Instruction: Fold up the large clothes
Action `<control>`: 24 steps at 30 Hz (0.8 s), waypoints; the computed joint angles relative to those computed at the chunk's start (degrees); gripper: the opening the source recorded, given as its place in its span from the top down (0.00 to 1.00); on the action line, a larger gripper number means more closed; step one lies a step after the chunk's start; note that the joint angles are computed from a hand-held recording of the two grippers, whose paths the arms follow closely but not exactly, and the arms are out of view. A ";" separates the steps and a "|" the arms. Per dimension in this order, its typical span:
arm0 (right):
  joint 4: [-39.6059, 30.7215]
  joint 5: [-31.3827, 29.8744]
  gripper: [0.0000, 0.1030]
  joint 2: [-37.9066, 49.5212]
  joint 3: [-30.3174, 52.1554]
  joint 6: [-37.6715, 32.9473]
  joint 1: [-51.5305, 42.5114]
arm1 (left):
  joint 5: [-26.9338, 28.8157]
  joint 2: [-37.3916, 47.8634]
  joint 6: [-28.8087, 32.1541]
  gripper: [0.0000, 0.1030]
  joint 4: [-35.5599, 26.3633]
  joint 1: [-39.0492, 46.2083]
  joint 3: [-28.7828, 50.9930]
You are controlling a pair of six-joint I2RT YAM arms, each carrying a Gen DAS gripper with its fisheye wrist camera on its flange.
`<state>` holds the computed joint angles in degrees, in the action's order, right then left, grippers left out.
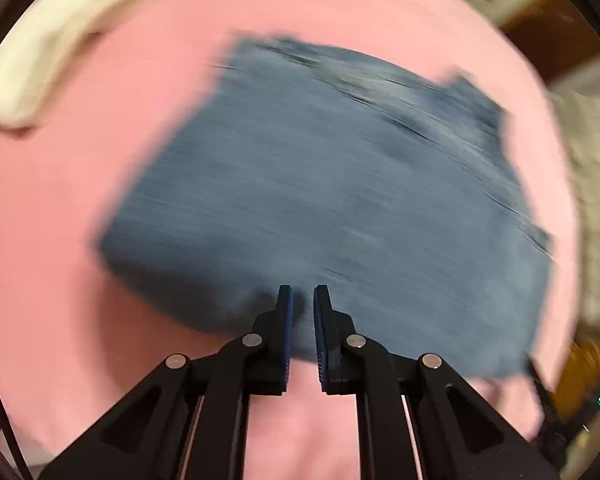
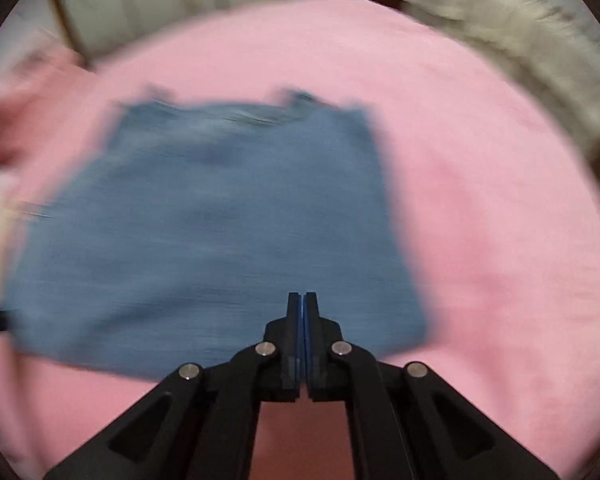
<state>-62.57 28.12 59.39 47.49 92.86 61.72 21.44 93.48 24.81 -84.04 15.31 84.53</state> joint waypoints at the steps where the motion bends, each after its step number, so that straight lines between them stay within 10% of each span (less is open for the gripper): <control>1: 9.44 -2.84 1.00 -0.01 -1.49 -3.98 -0.50 | 1.06 -0.23 1.03 0.92 -1.63 -1.42 -0.52; 5: 39.55 -12.40 1.00 5.78 -8.76 -10.15 -4.35 | 2.06 -3.28 0.85 0.92 1.46 -10.12 -8.64; 12: 66.56 -22.36 1.00 20.45 -13.33 -14.05 -17.62 | 4.87 2.72 -11.40 0.92 14.57 -14.78 -6.83; 24: 64.55 -33.77 1.00 32.44 -1.86 -37.31 -37.57 | 1.27 16.70 -20.53 0.97 27.41 -19.48 8.20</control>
